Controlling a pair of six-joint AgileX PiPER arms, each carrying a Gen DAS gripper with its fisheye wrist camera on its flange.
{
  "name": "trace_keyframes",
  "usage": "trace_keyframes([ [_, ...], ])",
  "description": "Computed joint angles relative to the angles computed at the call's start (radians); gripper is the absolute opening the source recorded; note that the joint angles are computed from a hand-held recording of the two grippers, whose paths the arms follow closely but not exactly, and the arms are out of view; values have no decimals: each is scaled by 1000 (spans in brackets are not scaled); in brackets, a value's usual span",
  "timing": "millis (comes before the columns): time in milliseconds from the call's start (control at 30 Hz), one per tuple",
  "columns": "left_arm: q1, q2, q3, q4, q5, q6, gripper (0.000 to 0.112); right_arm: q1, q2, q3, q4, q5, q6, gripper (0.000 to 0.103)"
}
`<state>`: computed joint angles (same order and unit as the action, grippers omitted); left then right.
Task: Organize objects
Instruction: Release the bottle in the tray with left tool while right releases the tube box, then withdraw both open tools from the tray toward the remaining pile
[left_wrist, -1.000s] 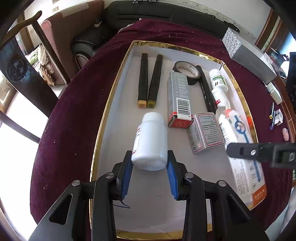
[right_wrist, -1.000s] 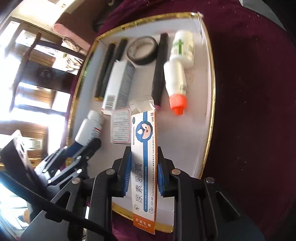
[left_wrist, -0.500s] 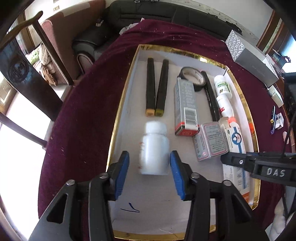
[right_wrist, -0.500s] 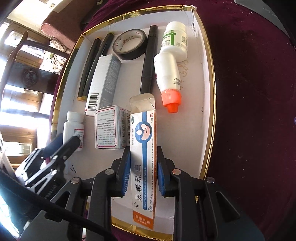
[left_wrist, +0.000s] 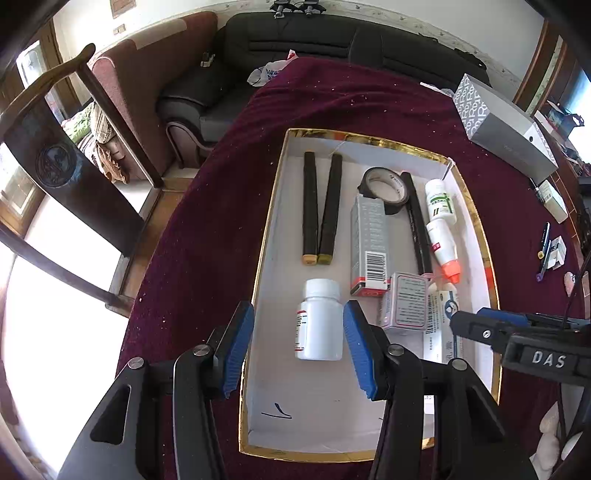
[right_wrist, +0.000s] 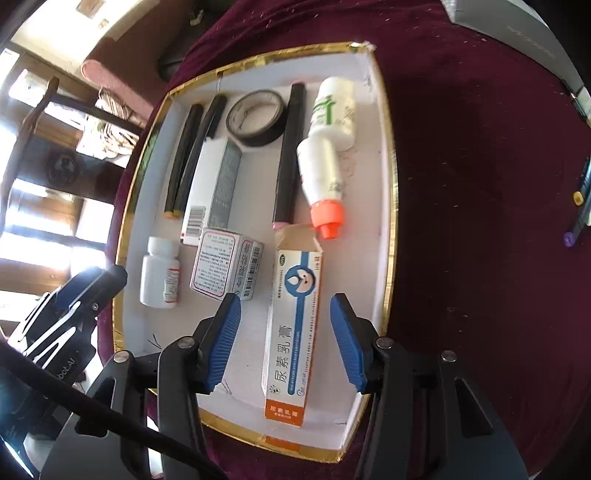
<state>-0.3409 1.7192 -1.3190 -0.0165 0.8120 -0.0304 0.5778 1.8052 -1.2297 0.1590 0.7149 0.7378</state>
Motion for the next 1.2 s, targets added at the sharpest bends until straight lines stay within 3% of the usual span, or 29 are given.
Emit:
trace_keyframes([
  [200, -33, -3, -33, -12, 24, 12, 44, -28, -124, 109, -44, -52, 77, 50],
  [433, -104, 7, -110, -91, 70, 41, 44, -120, -356, 324, -140, -88, 218, 52],
  [567, -172, -7, -142, -131, 69, 40, 44, -314, -573, 476, -172, -32, 195, 58],
  [700, -281, 36, -221, -112, 114, -24, 44, -674, -739, 598, -27, 28, -110, 58],
  [867, -424, 187, -385, -179, 157, -53, 44, -1153, -800, 679, 204, 123, -610, 58],
  [1067, -624, 461, -698, -84, 144, -65, 44, -1524, -756, 697, 334, 249, -1022, 58],
  [1200, -702, 722, -1083, 49, 276, -92, 44, -1668, -696, 681, 367, 289, -1182, 58],
])
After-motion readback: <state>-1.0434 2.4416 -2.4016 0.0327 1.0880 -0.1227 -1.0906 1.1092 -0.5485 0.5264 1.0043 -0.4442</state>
